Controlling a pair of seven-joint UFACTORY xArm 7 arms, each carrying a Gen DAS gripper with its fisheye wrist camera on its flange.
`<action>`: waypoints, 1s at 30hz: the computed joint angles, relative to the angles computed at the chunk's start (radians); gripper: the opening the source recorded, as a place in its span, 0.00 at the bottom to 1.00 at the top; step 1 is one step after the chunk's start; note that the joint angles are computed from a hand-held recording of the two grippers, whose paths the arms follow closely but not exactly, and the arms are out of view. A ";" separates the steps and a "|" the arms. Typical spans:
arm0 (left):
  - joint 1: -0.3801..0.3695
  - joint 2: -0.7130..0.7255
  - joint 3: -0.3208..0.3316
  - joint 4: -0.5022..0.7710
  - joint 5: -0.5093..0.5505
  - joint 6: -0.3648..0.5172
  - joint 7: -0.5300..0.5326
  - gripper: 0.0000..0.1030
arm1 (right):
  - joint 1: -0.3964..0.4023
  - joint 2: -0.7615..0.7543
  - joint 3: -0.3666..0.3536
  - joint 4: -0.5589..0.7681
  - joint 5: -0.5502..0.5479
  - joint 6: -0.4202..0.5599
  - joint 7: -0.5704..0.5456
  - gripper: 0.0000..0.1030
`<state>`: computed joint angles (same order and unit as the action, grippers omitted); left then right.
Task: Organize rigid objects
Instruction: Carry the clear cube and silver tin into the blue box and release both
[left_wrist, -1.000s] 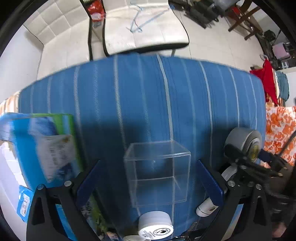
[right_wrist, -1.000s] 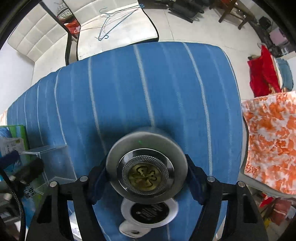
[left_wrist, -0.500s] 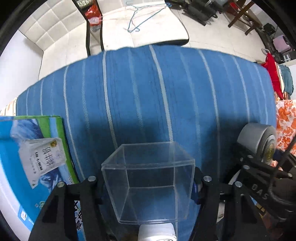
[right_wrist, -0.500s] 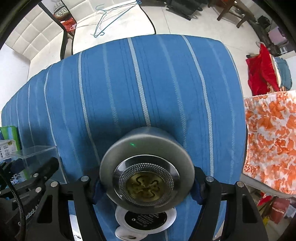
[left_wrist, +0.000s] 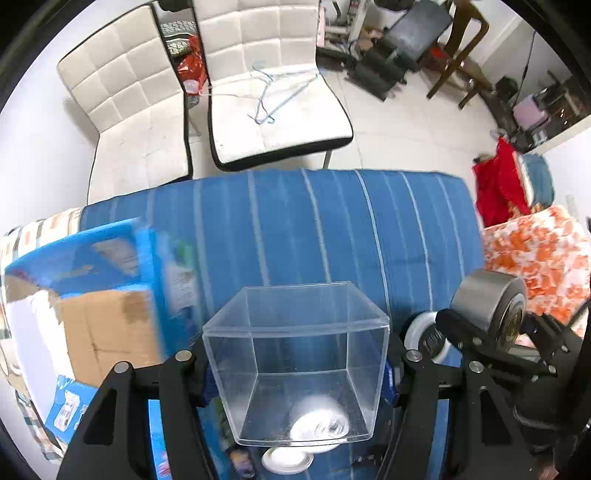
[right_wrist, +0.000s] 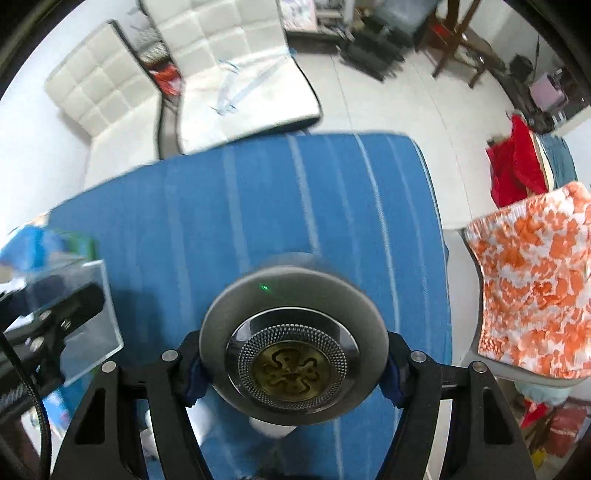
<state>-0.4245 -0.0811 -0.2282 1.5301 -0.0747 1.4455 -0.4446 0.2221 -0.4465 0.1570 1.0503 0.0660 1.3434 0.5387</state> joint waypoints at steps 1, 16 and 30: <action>0.013 -0.031 0.018 -0.027 -0.017 -0.007 0.023 0.60 | 0.013 -0.009 0.019 0.028 0.010 0.009 0.019 0.71; 0.319 -0.253 0.257 -0.311 -0.103 0.058 0.346 0.60 | 0.323 0.588 0.248 0.698 -0.161 -0.017 0.311 0.71; 0.415 -0.059 0.261 -0.316 -0.195 0.035 0.498 0.60 | 0.494 0.977 0.100 0.968 -0.136 0.007 0.151 0.72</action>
<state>-0.0099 -0.1398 0.0325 1.2139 -0.2697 1.4803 0.0536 0.7158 0.5302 0.2567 2.0179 -0.0698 1.3502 0.6894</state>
